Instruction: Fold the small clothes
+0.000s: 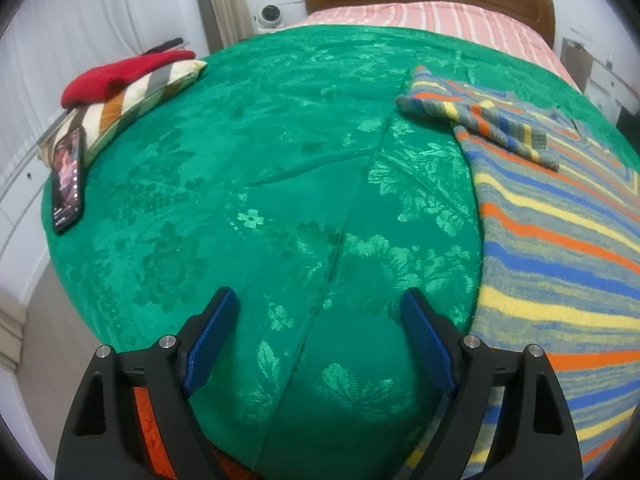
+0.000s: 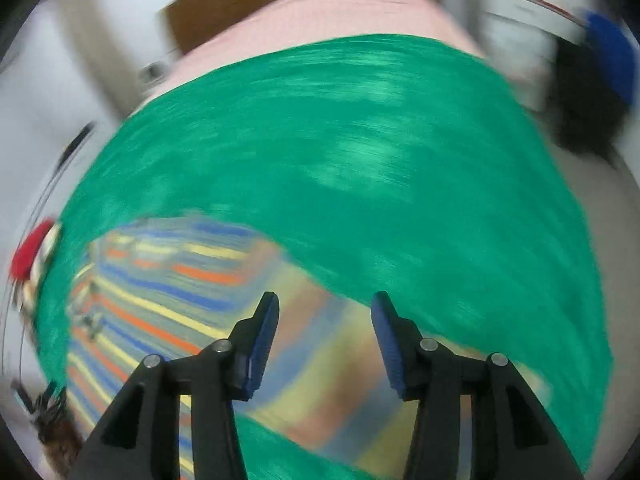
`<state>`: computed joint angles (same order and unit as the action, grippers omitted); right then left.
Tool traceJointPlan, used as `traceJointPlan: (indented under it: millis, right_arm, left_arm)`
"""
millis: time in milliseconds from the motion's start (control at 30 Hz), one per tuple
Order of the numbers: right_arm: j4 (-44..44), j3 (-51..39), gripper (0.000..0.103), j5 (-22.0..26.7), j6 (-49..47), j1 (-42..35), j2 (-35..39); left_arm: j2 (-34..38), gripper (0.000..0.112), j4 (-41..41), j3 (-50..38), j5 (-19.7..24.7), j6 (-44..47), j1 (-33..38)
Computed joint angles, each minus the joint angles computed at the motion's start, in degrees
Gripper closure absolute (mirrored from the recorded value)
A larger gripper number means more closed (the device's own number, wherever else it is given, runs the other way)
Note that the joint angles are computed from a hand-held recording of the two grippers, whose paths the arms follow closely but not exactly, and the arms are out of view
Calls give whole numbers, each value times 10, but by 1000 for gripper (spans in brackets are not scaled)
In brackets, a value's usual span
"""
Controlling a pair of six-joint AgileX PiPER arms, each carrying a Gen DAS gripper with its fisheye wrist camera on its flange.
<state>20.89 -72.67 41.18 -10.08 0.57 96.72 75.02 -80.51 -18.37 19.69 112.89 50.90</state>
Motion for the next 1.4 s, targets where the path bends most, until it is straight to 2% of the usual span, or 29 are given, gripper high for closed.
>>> traceJointPlan:
  millis: [33, 100, 200, 233, 267, 300, 367, 433, 467, 500, 533, 600, 633, 700, 767, 800, 833, 900, 1000, 1067, 1133, 1200, 1300, 1400]
  right_arm:
    - [10, -57, 55, 2, -16, 30, 55]
    - [-3, -160, 55, 45, -19, 57, 144]
    - [-59, -309, 55, 94, 8, 87, 273]
    - [-48, -351, 55, 119, -1, 87, 307]
    - [-51, -393, 60, 154, -1, 91, 338]
    - [-77, -414, 94, 170, -4, 100, 354]
    - [-142, -446, 96, 187, 17, 120, 362]
    - [-244, -469, 97, 172, 65, 149, 357]
    - [-268, -489, 97, 175, 75, 157, 364]
    - [-298, -515, 97, 181, 89, 167, 380]
    - [-341, -549, 103, 199, 121, 180, 408]
    - [-395, -566, 103, 213, 158, 182, 439]
    - [-388, -540, 103, 198, 184, 174, 437]
    - [-351, -441, 102, 121, 210, 153, 381]
    - [-275, -352, 94, 55, 185, 124, 320]
    - [-241, -309, 82, 32, 167, 110, 286]
    - [-201, -279, 64, 16, 146, 101, 262]
    - [-89, -199, 45, 7, 64, 62, 194]
    - [-2, -37, 43, -22, -41, 0, 70]
    - [-38, 48, 43, -44, -23, -37, 6]
    - [-67, 143, 43, -64, 20, -106, -67]
    - [-25, 219, 43, -49, -9, -218, -131]
    - [63, 286, 43, -11, -126, -338, -178]
    - [192, 345, 43, 41, -270, -422, -184]
  left_arm:
    - [2, 27, 6, -1, 3, -5, 3]
    - [4, 27, 17, -4, 6, -16, 4]
    - [9, 25, 20, -8, 2, -23, -1]
    - [12, 24, 19, -9, 0, -24, -4]
    - [15, 23, 17, -11, -1, -25, -6]
    - [20, 23, 18, -14, 0, -27, -6]
    - [26, 22, 19, -18, 4, -27, -3]
    - [30, 22, 11, -20, 2, -21, -6]
    - [32, 21, 5, -20, 0, -17, -9]
    - [33, 21, 0, -20, -5, -13, -13]
    - [33, 21, 0, -20, -6, -13, -14]
    - [34, 21, 2, -20, -3, -14, -11]
    - [34, 21, 8, -20, -1, -18, -8]
    - [35, 21, 10, -21, 2, -19, -7]
    - [35, 21, 12, -22, 1, -21, -7]
    - [35, 21, 15, -23, 3, -24, -6]
    - [35, 21, 19, -23, 4, -28, -4]
    - [37, 21, 24, -25, 7, -36, -3]
    - [36, 21, 27, -24, 8, -38, -1]
    - [32, 21, 25, -21, 10, -33, 1]
    - [27, 21, 24, -17, 12, -29, 4]
    - [22, 21, 19, -12, 12, -21, 5]
    - [17, 21, -9, -4, 1, 4, -4]
    - [11, 21, -51, 7, -10, 43, -14]
